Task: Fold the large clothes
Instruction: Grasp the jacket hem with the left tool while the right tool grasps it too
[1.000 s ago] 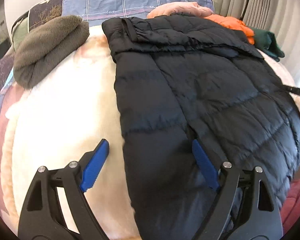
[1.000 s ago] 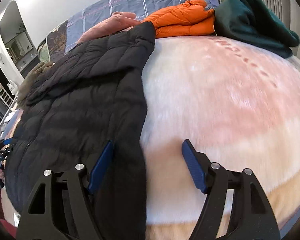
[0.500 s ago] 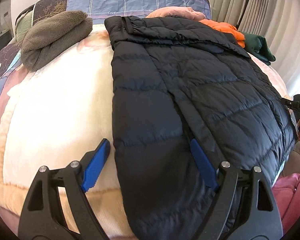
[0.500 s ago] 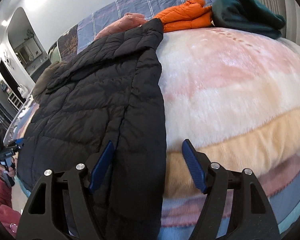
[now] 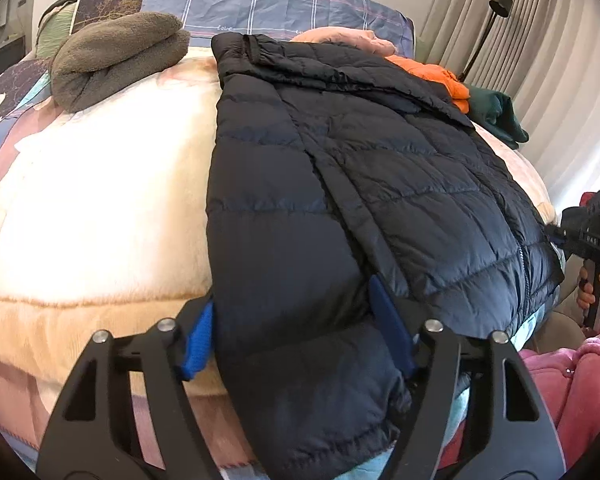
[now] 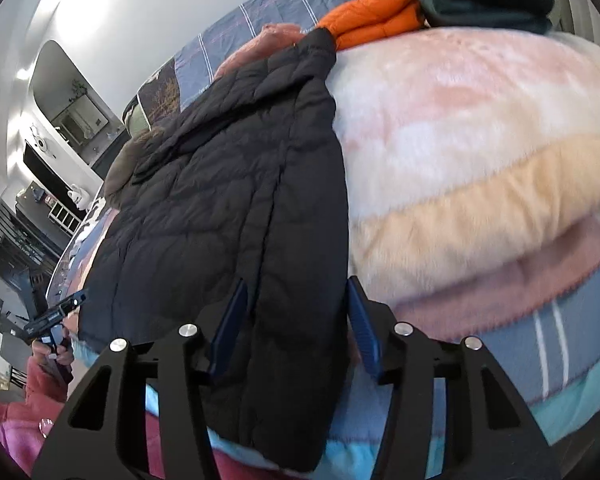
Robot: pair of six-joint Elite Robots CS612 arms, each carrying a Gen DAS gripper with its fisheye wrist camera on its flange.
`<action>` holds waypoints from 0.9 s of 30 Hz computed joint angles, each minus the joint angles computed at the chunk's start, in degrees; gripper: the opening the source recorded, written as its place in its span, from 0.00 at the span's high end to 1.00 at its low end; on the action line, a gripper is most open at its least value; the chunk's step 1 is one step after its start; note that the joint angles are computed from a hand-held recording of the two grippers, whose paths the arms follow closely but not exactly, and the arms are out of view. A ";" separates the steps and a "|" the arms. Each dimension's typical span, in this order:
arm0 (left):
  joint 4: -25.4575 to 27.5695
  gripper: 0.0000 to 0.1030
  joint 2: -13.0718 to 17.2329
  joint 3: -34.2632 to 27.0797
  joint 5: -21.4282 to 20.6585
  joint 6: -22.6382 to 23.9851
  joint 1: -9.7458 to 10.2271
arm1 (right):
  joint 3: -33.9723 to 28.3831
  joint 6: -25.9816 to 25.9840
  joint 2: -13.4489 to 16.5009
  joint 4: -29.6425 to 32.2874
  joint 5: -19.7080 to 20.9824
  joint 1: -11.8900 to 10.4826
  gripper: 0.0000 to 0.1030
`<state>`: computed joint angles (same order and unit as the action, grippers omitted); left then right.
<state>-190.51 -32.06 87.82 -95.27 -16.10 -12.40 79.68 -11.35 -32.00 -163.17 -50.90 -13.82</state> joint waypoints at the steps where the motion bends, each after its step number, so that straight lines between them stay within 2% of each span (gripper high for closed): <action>1: -0.61 0.33 -0.12 0.44 0.05 -0.54 -0.05 | 0.54 -0.19 -0.25 0.36 -0.17 -0.07 0.49; 4: -1.78 0.33 -0.67 1.82 -0.66 -1.06 -0.03 | 2.55 -0.10 -1.01 0.15 0.82 -0.67 0.49; 8: -1.47 0.34 -1.55 3.14 -0.92 0.28 -0.35 | 3.32 1.23 -0.96 0.55 5.31 -1.53 0.49; 9: -1.55 0.34 -1.57 3.17 -1.44 0.82 -0.38 | 3.04 1.47 -0.76 1.07 6.19 -1.59 0.52; 10: -1.76 0.37 -1.43 3.00 -2.21 1.22 -0.36 | 2.27 1.56 -0.43 3.14 7.52 -1.54 0.66; 11: -2.01 0.48 -1.27 2.88 -2.77 1.31 -0.39 | 1.59 1.89 -0.19 4.66 7.96 -1.43 0.77; 12: -2.00 0.56 -1.10 2.58 -3.30 1.38 -0.39 | 0.97 3.15 0.11 4.81 8.40 -1.26 0.80; 13: -2.08 0.70 -1.01 2.34 -3.35 1.20 -0.44 | 0.79 3.96 0.21 3.94 8.86 -1.20 0.85; 15: -3.11 0.83 -1.00 2.28 -4.21 0.28 -0.35 | 0.90 5.92 0.11 1.10 10.75 -1.36 0.90; 17: -5.34 0.91 -1.31 2.56 -4.04 -0.35 -0.35 | 1.04 8.42 0.12 -2.79 14.14 -1.89 0.93; 22: -14.93 0.93 -2.39 3.48 -3.56 -0.98 -0.55 | -0.47 18.01 0.99 -17.81 20.77 -2.63 0.96; 27: -22.00 0.94 -4.31 4.02 -1.70 2.89 -1.65 | -3.42 31.07 2.39 -35.18 23.29 -2.51 0.96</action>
<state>-212.51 -36.37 91.84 -96.97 -13.21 -14.05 76.26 19.72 -29.62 -198.36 -27.61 -16.33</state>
